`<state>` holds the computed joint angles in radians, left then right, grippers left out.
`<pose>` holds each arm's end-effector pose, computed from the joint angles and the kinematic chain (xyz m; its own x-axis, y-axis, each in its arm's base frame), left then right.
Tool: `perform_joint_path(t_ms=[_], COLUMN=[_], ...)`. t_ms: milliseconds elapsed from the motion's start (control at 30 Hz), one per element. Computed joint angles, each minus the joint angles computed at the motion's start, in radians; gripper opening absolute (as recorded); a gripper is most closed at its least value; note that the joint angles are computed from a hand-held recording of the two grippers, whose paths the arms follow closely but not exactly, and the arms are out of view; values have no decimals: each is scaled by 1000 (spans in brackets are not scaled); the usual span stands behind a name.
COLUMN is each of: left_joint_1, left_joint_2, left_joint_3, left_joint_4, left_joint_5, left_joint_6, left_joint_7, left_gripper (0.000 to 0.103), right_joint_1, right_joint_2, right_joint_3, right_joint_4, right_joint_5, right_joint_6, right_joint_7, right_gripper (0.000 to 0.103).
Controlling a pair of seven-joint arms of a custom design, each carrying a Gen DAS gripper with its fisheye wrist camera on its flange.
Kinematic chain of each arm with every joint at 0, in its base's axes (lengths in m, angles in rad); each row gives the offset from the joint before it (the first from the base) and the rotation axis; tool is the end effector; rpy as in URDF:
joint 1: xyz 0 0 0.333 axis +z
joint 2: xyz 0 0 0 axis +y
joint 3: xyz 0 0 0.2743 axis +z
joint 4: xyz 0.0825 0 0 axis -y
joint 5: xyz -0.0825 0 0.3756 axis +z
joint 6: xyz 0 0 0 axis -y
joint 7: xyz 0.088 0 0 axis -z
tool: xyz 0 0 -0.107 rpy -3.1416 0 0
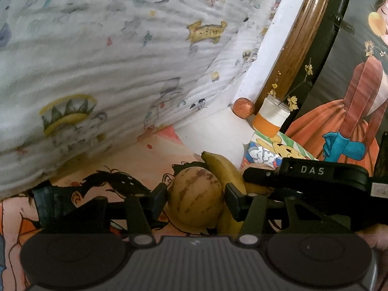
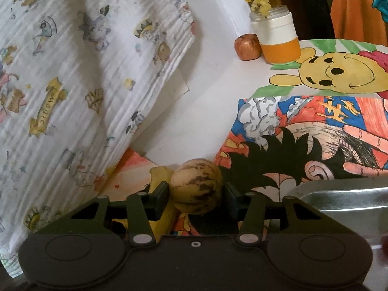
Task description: Organize fruits
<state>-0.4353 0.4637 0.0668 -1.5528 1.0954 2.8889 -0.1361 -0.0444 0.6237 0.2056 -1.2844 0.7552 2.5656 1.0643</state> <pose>0.6272 -0.3060 0.4230 0.1378 -0.9168 0.3749 -0.5009 -0.3910 -0.7722 0.7387 0.0688 0.4316 0.2579 -0.8393 -0.4785 -0.7520 0.1365 -0.6448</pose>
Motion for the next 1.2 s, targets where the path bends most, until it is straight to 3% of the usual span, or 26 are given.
perform_joint_path(t_ms=[300, 533, 867, 1200], left_joint_1=[-9, -16, -1, -13], left_joint_2=[-18, -73, -169, -207], left_joint_3=[-9, -34, -129, -201], left_joint_4=[-11, -44, -111, -137], left_joint_5=[6, 86, 193, 229], left_joint_6=[-37, -82, -149, -147], left_joint_7=[21, -24, -87, -121], left_gripper=[56, 56, 56, 56], right_joint_1=[-34, -54, -27, -1], right_joint_2=[-94, -237, -444, -590], right_joint_3=[19, -10, -125, -246], right_joint_4=[-115, -260, -475, -652], right_joint_5=[85, 221, 404, 445], right_joint_6=[27, 9, -33, -71], right_joint_7=[-115, -253, -448, -515], right_gripper=[50, 50, 50, 50])
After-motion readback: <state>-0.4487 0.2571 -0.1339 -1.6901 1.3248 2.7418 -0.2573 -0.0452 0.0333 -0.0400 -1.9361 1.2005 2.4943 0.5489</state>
